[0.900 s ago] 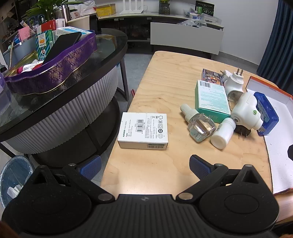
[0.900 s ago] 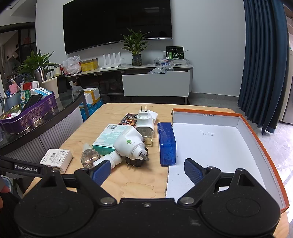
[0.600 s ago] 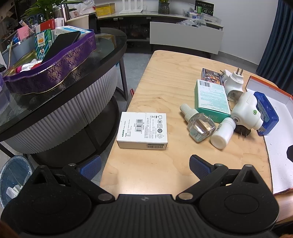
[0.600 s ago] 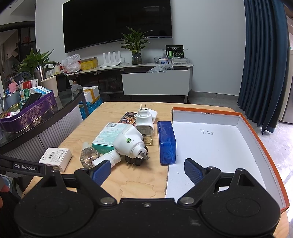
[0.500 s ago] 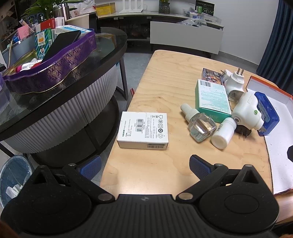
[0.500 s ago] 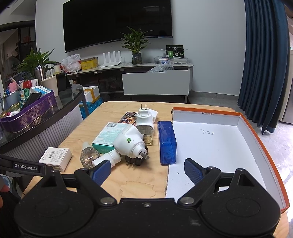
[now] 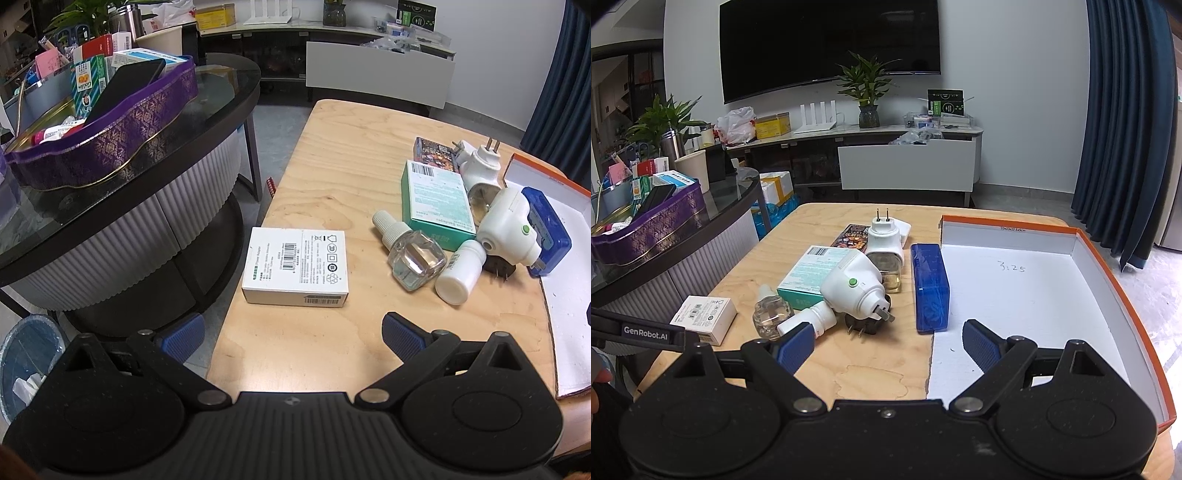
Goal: Organize rigid objects
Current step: 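Grasp the white adapter box with the left tool while right tool approaches blue case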
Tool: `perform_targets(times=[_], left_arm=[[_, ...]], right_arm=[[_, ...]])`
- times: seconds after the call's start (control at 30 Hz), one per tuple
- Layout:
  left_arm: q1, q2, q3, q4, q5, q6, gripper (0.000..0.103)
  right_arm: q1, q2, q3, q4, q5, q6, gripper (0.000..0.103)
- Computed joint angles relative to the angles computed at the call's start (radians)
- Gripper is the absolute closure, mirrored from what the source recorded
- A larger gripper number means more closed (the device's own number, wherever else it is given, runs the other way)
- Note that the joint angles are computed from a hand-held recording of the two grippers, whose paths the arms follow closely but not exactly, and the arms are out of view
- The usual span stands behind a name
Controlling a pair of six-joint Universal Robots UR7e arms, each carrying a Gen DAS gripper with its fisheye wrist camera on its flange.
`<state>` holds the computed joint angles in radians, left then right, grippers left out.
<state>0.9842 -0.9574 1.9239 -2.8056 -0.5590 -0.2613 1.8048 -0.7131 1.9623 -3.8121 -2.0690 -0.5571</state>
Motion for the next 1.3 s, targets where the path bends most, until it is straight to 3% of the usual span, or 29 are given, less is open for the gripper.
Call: perform_targets(times=[0.67,1.07,1.2,1.3], left_arm=[[0.031,0.03,-0.041,-0.038,0.006,0.051,0.0],[0.076,0.112,-0.116,-0.157,-0.004,0.215,0.0],[0.098,0.135,-0.15,-0.142,-0.015,0.239,0.0],[0.108,0.144,-0.152,-0.168,-0.046,0.267,0.012]], right_arm=[[-0.002,-0.001,-0.005,0.025,-0.011,0.007,0.001],[-0.003,-0.003,-0.006,0.047,-0.026,0.02,0.001],[-0.005,-0.004,-0.009,0.053,-0.03,0.023,0.001],[-0.007,-0.003,-0.009,0.049,-0.027,0.021,0.001]])
